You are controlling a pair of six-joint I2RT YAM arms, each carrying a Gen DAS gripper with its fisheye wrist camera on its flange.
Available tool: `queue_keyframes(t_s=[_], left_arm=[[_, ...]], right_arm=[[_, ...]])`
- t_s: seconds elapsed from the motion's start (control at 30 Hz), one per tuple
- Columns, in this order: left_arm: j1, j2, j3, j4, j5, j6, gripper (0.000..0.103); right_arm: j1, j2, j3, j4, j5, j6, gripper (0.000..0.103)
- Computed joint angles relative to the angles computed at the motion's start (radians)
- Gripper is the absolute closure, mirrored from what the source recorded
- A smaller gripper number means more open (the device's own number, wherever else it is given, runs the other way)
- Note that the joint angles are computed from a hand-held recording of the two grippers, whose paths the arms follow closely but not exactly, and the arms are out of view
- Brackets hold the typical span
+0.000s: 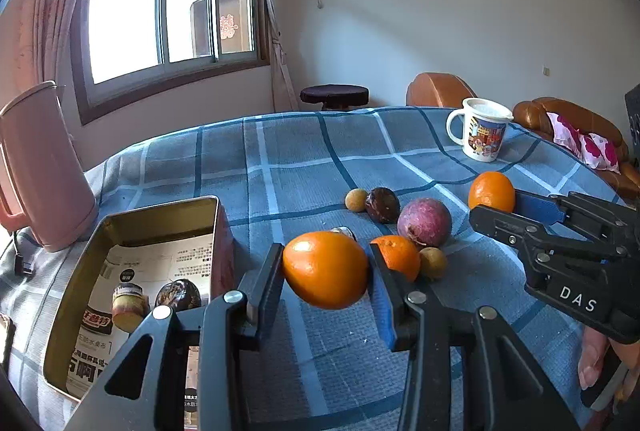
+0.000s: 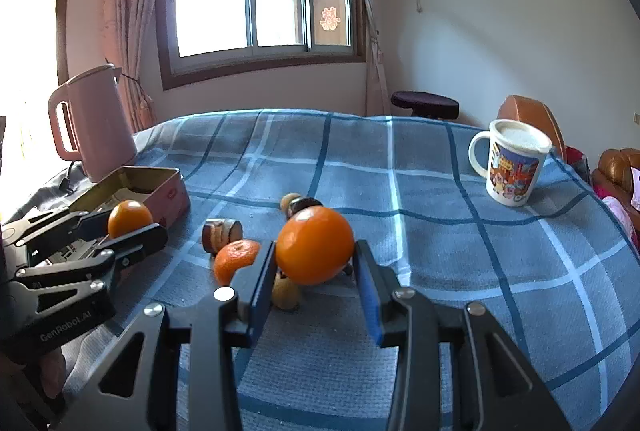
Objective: Organize fruits
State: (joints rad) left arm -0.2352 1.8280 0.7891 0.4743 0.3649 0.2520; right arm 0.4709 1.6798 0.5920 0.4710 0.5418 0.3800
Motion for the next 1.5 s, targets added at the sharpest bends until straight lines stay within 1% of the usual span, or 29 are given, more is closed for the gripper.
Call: queue_keyframes(t_s=[0.63, 0.97, 1.5], left_arm=[[0.007, -0.026, -0.060, 0.113, -0.021, -0.007, 0.061], [0.028, -0.024, -0.056, 0.125, -0.021, -0.019, 0.061], [0.091, -0.018, -0.018, 0.084, -0.005, -0.020, 0.061]], right_arm=[[0.025, 0.007, -0.004, 0.050, 0.029, -0.031, 0.061], [0.034, 0.027, 0.023, 0.057, 0.031, -0.053, 0.061], [0.056, 0.071, 0.134, -0.008, 0.007, -0.095, 0.061]])
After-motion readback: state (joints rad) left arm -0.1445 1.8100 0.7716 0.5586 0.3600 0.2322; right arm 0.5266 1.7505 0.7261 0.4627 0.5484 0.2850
